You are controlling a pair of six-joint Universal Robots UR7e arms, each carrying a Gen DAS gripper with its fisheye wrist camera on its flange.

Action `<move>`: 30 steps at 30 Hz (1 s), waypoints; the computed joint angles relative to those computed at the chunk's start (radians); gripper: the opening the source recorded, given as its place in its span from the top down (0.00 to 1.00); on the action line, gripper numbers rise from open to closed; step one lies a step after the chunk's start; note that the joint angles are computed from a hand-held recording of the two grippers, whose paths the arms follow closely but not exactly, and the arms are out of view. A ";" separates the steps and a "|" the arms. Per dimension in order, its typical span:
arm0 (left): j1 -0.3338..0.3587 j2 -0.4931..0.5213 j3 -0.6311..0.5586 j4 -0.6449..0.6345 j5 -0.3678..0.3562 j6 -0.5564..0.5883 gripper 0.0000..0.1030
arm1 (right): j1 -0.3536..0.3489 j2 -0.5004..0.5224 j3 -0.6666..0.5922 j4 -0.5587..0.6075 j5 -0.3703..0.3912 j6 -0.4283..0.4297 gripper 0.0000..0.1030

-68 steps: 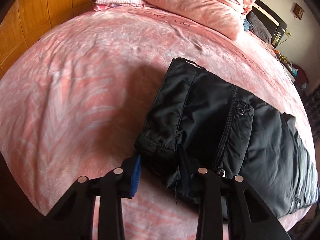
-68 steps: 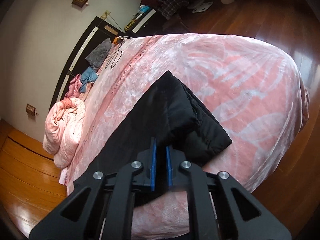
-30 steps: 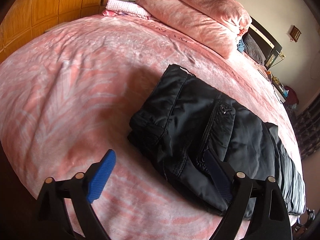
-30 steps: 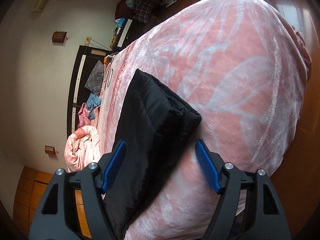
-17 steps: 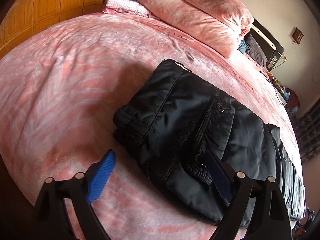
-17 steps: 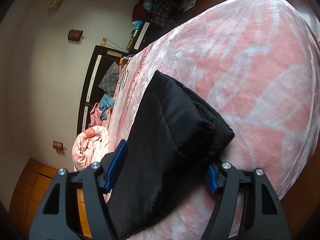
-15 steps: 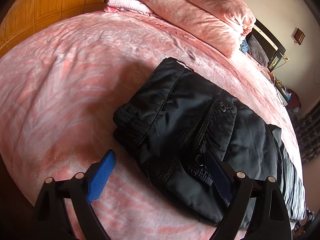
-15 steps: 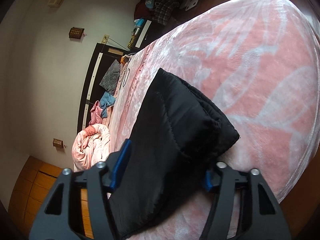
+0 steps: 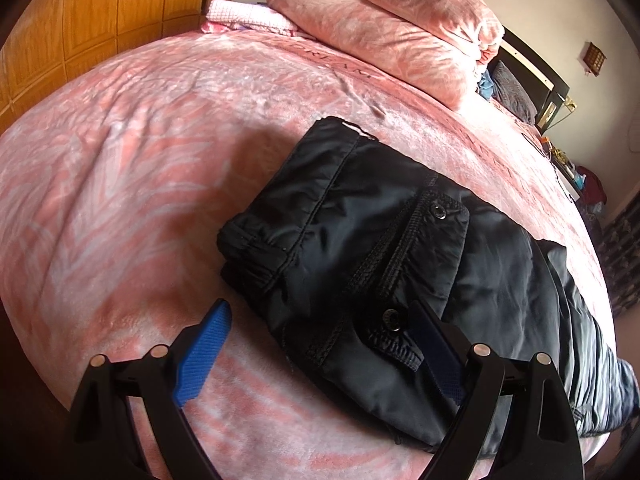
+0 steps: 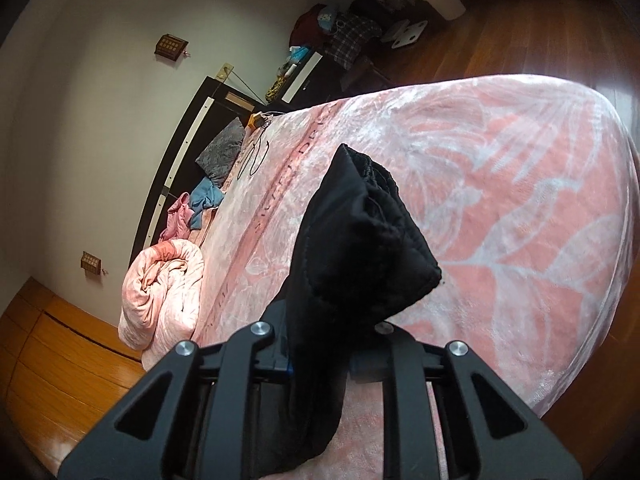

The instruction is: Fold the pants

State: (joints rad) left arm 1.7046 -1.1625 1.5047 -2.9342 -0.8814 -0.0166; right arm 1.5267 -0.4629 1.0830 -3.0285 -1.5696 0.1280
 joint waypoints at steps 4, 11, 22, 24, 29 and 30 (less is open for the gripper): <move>-0.001 0.000 0.003 -0.014 -0.008 0.010 0.12 | 0.033 0.001 -0.009 -0.005 -0.049 -0.037 0.84; -0.001 -0.002 0.009 -0.026 -0.013 0.019 0.12 | 0.109 0.009 -0.024 -0.040 -0.166 -0.155 0.84; 0.001 -0.008 0.018 -0.034 -0.023 0.016 0.12 | 0.203 0.065 -0.102 -0.064 -0.323 -0.321 0.84; 0.003 -0.012 0.024 -0.042 -0.028 0.014 0.12 | 0.216 0.078 -0.117 -0.067 -0.344 -0.346 0.84; 0.005 -0.019 0.031 -0.051 -0.039 0.016 0.12 | 0.236 0.093 -0.126 -0.089 -0.376 -0.406 0.84; 0.005 -0.019 0.032 -0.052 -0.039 0.020 0.12 | 0.243 0.098 -0.128 -0.099 -0.387 -0.423 0.84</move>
State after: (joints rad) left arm 1.7093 -1.1815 1.5367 -2.9865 -0.9206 0.0036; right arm 1.7693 -0.3648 0.9546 -3.1271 -1.9561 -0.2951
